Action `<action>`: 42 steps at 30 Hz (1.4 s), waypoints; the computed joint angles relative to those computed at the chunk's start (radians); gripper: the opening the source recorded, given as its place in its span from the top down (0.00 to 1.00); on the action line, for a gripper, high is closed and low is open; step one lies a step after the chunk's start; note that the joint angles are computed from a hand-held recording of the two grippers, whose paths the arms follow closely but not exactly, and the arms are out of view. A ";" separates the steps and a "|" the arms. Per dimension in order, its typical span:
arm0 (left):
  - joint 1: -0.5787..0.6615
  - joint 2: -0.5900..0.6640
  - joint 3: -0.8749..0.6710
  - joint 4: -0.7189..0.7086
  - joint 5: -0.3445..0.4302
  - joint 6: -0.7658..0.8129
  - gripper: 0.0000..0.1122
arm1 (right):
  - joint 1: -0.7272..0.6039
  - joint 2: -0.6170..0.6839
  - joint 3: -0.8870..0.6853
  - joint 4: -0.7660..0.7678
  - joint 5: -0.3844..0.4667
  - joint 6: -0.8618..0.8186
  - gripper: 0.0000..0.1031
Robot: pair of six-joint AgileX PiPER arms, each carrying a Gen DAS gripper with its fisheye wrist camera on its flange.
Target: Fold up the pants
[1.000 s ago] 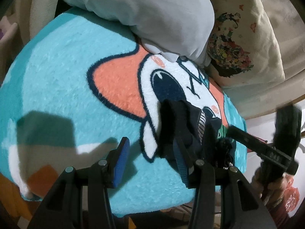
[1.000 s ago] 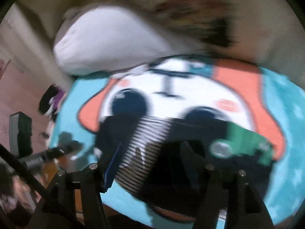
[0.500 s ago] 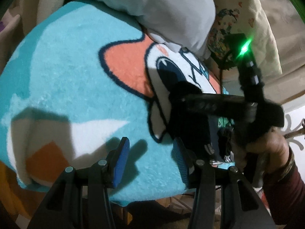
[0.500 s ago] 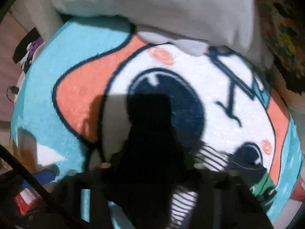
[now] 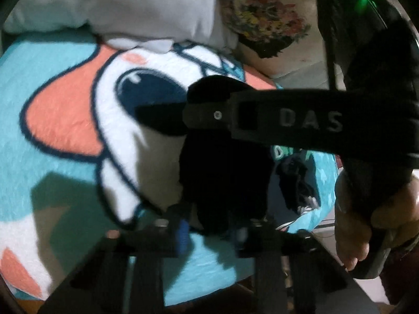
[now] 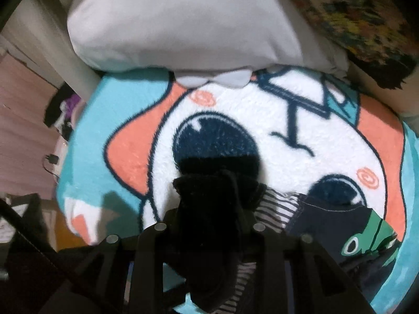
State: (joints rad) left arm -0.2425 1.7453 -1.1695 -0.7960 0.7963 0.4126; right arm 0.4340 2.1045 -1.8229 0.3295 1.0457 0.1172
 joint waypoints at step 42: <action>-0.510 0.340 -0.578 0.574 0.151 -0.831 0.66 | -0.834 -0.308 0.822 0.666 0.001 -0.907 0.65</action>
